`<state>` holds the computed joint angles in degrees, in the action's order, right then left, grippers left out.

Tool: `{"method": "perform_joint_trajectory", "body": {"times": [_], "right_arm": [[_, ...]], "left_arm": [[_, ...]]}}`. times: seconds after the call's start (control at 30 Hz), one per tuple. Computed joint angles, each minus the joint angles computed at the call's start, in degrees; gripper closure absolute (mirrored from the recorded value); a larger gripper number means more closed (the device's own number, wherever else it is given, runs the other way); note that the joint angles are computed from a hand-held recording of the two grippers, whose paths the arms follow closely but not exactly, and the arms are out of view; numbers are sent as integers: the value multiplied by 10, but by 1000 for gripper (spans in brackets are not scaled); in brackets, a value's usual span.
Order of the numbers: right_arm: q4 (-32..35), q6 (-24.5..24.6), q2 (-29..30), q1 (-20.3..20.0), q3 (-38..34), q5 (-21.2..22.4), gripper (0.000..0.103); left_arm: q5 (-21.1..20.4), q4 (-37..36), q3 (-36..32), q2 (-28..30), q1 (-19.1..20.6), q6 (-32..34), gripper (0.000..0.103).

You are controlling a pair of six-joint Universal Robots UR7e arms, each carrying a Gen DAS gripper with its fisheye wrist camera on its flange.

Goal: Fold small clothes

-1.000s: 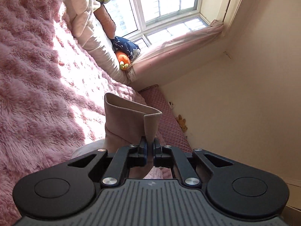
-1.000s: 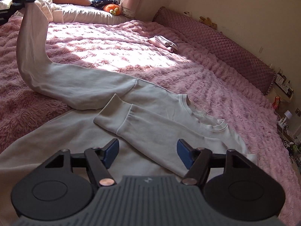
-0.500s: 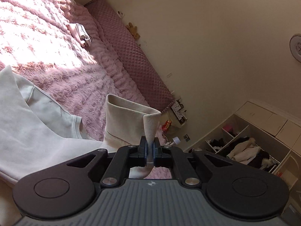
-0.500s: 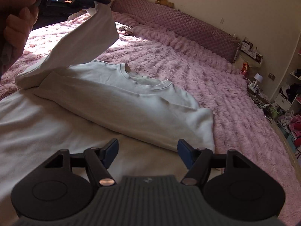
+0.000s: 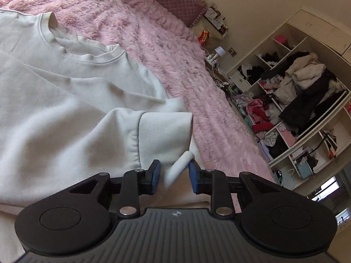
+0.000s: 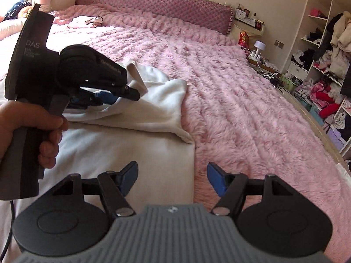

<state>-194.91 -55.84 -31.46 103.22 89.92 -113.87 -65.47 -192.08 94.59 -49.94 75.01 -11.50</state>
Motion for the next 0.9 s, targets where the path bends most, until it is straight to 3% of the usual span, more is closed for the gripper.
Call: {"method": "perform_joint_trajectory", "body": {"times": [0.13, 0.23, 0.33, 0.4, 0.57, 0.63, 0.73, 0.9], "right_arm": [[12, 48, 0, -1, -26, 5, 37], [72, 116, -1, -9, -60, 59, 37], [214, 219, 14, -27, -135, 173, 37], [273, 267, 43, -33, -194, 211, 38], [366, 350, 135, -34, -341, 223, 38], [399, 372, 158, -36, -379, 222, 38], [429, 392, 183, -37, -417, 223, 38], [445, 411, 194, -33, -437, 218, 61]], "left_arm": [[-35, -21, 28, -23, -15, 44, 66], [-31, -80, 88, -67, -32, 64, 58], [49, -126, 169, -134, -57, 104, 57], [124, -131, 212, -181, -71, 137, 57], [345, -77, 299, -290, -113, 187, 56], [401, -29, 314, -321, -116, 200, 56], [454, 33, 309, -330, -104, 240, 56], [454, 39, 283, -299, -67, 361, 57]]}}
